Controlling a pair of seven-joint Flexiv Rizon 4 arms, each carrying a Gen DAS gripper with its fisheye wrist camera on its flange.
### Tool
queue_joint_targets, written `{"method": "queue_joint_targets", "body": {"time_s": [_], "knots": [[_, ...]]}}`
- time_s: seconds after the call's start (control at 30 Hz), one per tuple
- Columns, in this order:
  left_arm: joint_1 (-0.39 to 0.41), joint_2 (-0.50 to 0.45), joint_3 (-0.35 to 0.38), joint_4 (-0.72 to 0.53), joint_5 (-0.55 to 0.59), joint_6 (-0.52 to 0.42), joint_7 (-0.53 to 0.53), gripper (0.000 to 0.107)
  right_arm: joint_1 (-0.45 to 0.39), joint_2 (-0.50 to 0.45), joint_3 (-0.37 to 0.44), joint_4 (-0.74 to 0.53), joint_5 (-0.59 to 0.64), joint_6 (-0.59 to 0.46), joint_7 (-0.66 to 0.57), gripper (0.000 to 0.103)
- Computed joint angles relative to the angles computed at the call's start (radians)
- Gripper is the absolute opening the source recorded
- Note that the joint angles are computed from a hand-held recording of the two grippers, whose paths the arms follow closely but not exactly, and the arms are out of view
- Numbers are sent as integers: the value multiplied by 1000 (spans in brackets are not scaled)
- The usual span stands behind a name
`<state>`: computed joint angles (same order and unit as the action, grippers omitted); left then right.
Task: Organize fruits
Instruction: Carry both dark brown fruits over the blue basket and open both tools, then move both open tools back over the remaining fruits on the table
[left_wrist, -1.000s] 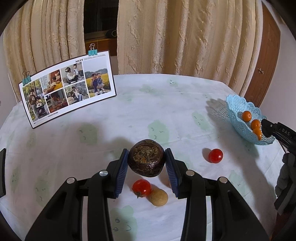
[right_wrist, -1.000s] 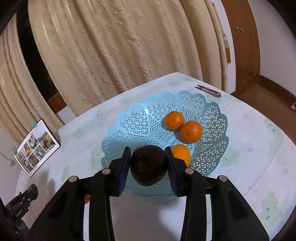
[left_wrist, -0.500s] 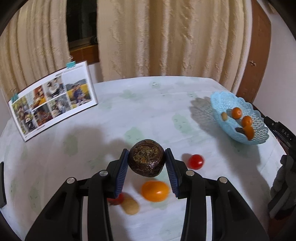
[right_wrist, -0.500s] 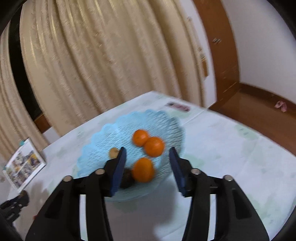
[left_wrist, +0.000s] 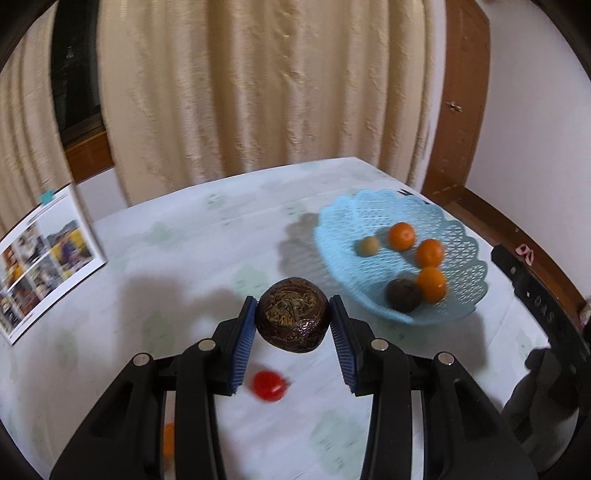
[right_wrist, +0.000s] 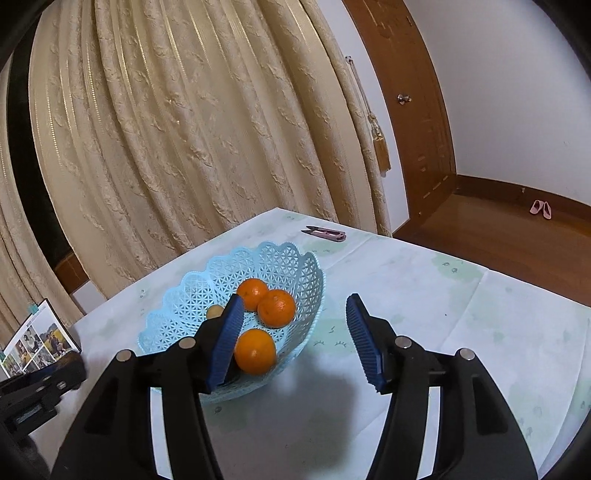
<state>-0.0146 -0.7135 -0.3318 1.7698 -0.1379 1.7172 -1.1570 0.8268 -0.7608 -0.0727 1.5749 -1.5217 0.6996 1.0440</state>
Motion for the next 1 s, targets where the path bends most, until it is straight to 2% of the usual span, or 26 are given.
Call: {"method": "queue_joint_targets", "body": {"time_s": [0.1, 0.23, 0.47, 0.53, 0.57, 0.67, 0.8, 1.0], "knots": [[-31, -28, 4, -54, -7, -33, 11, 40, 3, 3, 1, 4, -1, -9, 9, 69], [-66, -57, 7, -108, -19, -65, 30, 40, -1, 0, 4, -1, 4, 2, -1, 69], [-141, -92, 69, -186, -48, -116, 40, 42, -3, 9, 2, 12, -8, 4, 23, 69], [-139, -95, 63, -190, -55, -112, 42, 57, -5, 9, 4, 13, -11, 7, 28, 69], [-133, -97, 56, -186, -57, -96, 42, 69, -6, 8, 4, 12, -12, 7, 27, 69], [-122, -94, 50, -179, -59, -79, 39, 71, -6, 7, 4, 10, -15, 6, 25, 69], [-120, -80, 71, -171, -73, -80, 16, 80, -5, 6, 4, 9, -20, 5, 27, 70], [-98, -60, 81, -146, -78, -58, -16, 81, -4, 3, 3, 4, -32, 7, 22, 71]]}}
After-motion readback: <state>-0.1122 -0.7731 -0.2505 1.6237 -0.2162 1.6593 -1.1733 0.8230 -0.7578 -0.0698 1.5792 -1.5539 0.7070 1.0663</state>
